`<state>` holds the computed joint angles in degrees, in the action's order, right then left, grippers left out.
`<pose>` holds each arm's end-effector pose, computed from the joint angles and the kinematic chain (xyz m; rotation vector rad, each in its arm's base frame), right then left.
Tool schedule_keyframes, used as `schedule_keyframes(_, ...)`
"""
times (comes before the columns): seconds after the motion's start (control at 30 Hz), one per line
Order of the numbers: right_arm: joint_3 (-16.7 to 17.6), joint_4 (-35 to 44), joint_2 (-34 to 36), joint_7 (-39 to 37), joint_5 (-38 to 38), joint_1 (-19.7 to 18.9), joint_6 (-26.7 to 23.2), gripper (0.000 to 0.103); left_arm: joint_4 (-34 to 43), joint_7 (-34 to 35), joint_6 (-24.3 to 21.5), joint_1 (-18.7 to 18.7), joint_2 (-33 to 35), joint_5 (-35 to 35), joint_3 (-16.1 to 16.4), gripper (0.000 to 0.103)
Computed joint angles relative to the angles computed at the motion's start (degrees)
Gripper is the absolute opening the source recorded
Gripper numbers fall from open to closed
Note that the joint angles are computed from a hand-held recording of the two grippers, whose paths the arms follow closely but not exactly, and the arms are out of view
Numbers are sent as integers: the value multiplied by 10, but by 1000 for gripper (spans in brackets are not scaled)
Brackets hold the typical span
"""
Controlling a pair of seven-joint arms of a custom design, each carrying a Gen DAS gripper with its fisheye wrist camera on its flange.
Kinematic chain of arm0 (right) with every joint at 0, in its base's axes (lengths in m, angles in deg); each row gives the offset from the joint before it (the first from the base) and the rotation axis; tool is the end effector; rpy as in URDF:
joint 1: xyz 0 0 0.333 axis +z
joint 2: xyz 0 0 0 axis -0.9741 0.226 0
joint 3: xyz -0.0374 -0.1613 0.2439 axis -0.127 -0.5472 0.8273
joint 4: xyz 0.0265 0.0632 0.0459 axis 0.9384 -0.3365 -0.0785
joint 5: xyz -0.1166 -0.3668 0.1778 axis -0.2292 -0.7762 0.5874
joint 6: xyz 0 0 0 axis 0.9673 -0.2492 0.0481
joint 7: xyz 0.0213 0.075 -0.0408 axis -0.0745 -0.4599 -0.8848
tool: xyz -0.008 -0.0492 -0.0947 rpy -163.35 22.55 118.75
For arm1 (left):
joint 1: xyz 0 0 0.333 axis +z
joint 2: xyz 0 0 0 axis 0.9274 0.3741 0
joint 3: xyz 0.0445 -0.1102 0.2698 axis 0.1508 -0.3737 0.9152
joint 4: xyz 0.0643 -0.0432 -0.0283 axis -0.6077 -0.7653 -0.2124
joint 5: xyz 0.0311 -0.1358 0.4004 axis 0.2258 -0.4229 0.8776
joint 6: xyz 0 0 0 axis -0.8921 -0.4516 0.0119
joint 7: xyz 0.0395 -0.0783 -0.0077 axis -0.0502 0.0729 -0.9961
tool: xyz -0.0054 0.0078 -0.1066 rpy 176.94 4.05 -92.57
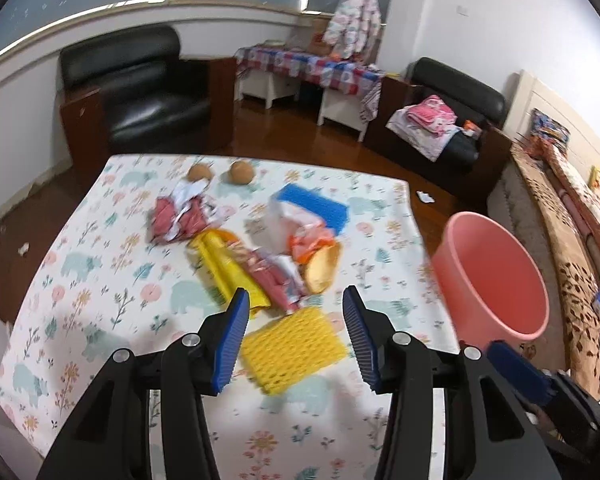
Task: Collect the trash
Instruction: 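Move both open grippers back over the table, then grasp the yellow plastic bag with the left gripper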
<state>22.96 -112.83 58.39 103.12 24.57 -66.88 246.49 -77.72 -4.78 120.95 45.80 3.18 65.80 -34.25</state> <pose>0.6920 0.2566 0.4426 -1.8278 1.2897 -0.3032 0.6888 -0.3166 0.4516 -2.0236 1.5045 -0.7642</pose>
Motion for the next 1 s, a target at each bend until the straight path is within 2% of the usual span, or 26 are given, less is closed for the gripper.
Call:
schedule_keyframes(0.07, 4, 3, 1, -7, 2, -3, -11, 35, -5, -5, 0, 7, 0, -10, 0, 48)
schedule_keyframes(0.17, 21, 33, 19, -34, 33, -19, -65, 35, -17, -16, 10, 15, -2, -16, 4, 48)
schedule_keyframes(0.23, 9, 48, 29, -25, 31, -9, -77, 35, -21, -15, 22, 27, 2, -33, 1, 48)
schedule_keyframes(0.33, 11, 77, 50, -38, 40, -9, -103, 35, -33, -19, 49, 40, 4, -58, 0, 48)
schedule_keyframes(0.5, -6, 136, 88, -31, 11, 7, -173, 35, -41, -18, 90, 54, 13, -96, 2, 49)
schedule_keyframes(0.6, -13, 159, 106, -20, -1, 12, -190, 35, -34, -6, 104, 66, 26, -134, -5, 49)
schedule_keyframes(0.73, -12, 193, 133, -7, 1, 6, -215, 35, 0, 38, 111, 88, 58, -215, -31, 49)
schedule_keyframes(0.8, -16, 203, 141, 1, -7, 10, -221, 35, 25, 45, 102, 81, 74, -229, -24, 49)
schedule_keyframes(0.9, -17, 219, 152, 4, -16, 12, -224, 35, 75, 26, 44, 60, 103, -224, 1, 49)
schedule_keyframes(1.0, -18, 234, 163, 8, -25, 14, -228, 35, 77, 40, 43, 76, 111, -249, -15, 49)
